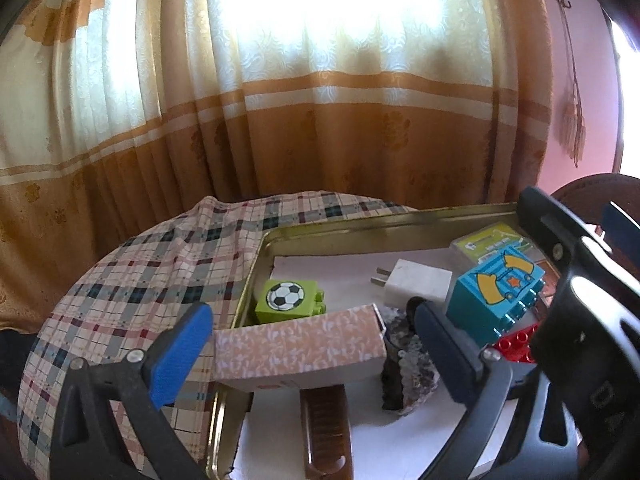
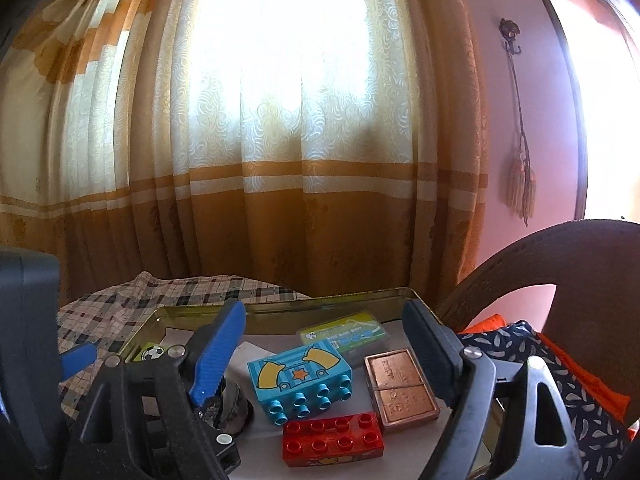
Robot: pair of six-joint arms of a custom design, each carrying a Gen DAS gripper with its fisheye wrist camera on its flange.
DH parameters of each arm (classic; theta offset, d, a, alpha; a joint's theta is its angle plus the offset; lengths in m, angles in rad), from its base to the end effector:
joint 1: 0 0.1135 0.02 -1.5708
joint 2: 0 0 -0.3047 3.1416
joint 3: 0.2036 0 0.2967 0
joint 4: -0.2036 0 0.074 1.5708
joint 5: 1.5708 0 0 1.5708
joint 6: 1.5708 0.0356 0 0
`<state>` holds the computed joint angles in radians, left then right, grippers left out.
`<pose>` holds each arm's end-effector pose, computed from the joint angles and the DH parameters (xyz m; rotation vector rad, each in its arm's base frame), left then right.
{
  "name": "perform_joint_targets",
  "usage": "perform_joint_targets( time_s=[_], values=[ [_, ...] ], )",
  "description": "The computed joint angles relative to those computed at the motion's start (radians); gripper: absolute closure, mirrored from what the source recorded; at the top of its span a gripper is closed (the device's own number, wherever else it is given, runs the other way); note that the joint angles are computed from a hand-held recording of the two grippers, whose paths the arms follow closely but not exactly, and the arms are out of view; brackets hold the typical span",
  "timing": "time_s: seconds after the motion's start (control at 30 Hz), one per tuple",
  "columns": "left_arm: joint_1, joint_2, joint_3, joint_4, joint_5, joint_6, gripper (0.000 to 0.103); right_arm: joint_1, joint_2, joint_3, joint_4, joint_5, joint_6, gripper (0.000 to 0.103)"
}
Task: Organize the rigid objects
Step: 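Withdraw both open grippers from the tray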
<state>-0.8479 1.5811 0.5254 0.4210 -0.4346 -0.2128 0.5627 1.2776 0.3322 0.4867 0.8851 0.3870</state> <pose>0.2124 -0.2181 0.1318 0.4390 2.0964 -0.1389 0.2154 0.1033 0.1620 0.3673 1.8255 -0.2453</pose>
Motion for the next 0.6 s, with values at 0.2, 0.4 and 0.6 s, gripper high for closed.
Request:
perform_joint_targets(
  time_s=[0.2, 0.4, 0.6],
  values=[
    [0.007, -0.02, -0.019, -0.005, -0.008, -0.016, 0.0, -0.003, -0.011, -0.01, 0.011, -0.002, 0.003, 0.019],
    [0.017, -0.059, -0.048, -0.038, -0.008, -0.032, 0.0, 0.044, -0.043, -0.062, 0.114, 0.084, -0.023, 0.019],
    [0.098, -0.138, -0.059, -0.161, 0.158, -0.075, 0.0, 0.113, -0.164, -0.112, 0.051, 0.18, 0.083, 0.013]
  ],
)
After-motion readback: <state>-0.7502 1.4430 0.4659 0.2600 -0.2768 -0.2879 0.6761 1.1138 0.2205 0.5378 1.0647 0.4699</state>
